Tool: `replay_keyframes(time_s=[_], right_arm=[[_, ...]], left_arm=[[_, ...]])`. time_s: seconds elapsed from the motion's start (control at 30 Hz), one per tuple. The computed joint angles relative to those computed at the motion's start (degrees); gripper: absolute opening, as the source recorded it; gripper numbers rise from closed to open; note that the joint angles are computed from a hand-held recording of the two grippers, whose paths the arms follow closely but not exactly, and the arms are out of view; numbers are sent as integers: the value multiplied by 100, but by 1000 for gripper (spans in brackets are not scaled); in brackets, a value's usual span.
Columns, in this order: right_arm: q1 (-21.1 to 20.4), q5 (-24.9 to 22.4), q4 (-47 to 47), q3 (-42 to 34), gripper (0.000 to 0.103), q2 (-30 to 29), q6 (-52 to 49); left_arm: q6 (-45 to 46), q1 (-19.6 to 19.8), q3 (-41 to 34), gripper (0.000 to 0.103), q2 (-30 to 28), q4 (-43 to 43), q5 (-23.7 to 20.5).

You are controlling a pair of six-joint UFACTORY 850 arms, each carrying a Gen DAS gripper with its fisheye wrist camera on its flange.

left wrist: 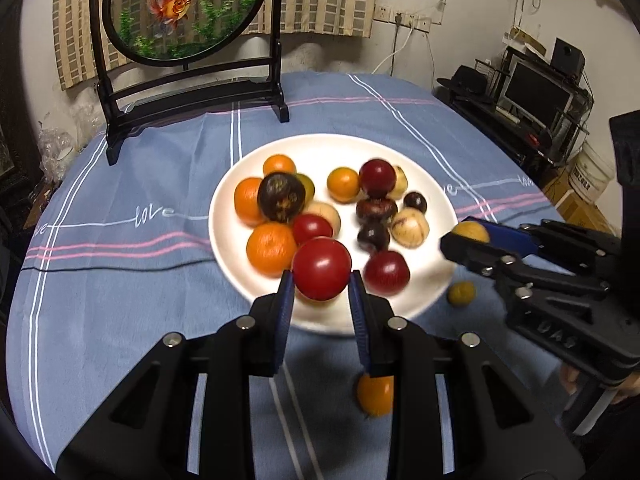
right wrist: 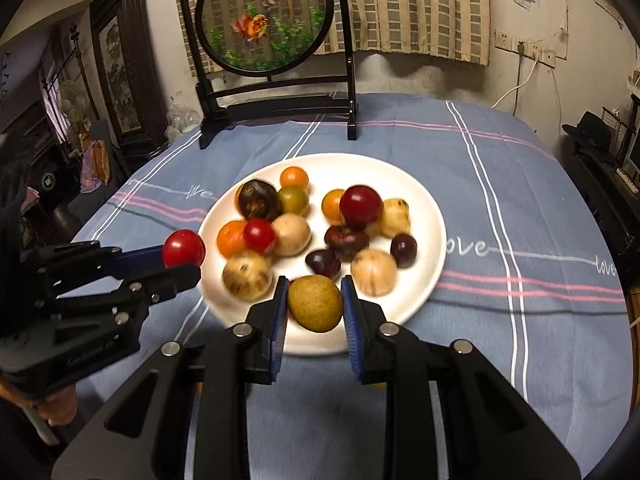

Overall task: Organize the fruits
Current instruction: 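Carry both fruits onto the white plate and open both tools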

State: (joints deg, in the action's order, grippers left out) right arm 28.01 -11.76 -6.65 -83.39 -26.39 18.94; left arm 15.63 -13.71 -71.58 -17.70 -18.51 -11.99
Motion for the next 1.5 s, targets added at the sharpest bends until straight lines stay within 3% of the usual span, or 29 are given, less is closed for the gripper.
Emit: replay_keyframes(time_s=[0.27,0.57,0.97,1.3,1.5], right_arm=[[-155,-205,1016,-818,26,-624,-761],[-303,-285,1887,-1003,26,-853,-1438],[-337,-566,996,-1381,26,-1130,-447],[-456,-774,1854,-1531,27,-1276,-986],[-457,-780,1831,-1532,27,-1276,-922]], left_arm=[[-285,35,-754,28,-618,155,-213],[-567,-41,-1218,28,-1025,488,-379],[-1301,-126,-1621,29,-1320,1167,-513],[-2007,-149,-1920,29,-1581,1734,-654],[-2257,-147,-1937,34,-1598,1877,-684]])
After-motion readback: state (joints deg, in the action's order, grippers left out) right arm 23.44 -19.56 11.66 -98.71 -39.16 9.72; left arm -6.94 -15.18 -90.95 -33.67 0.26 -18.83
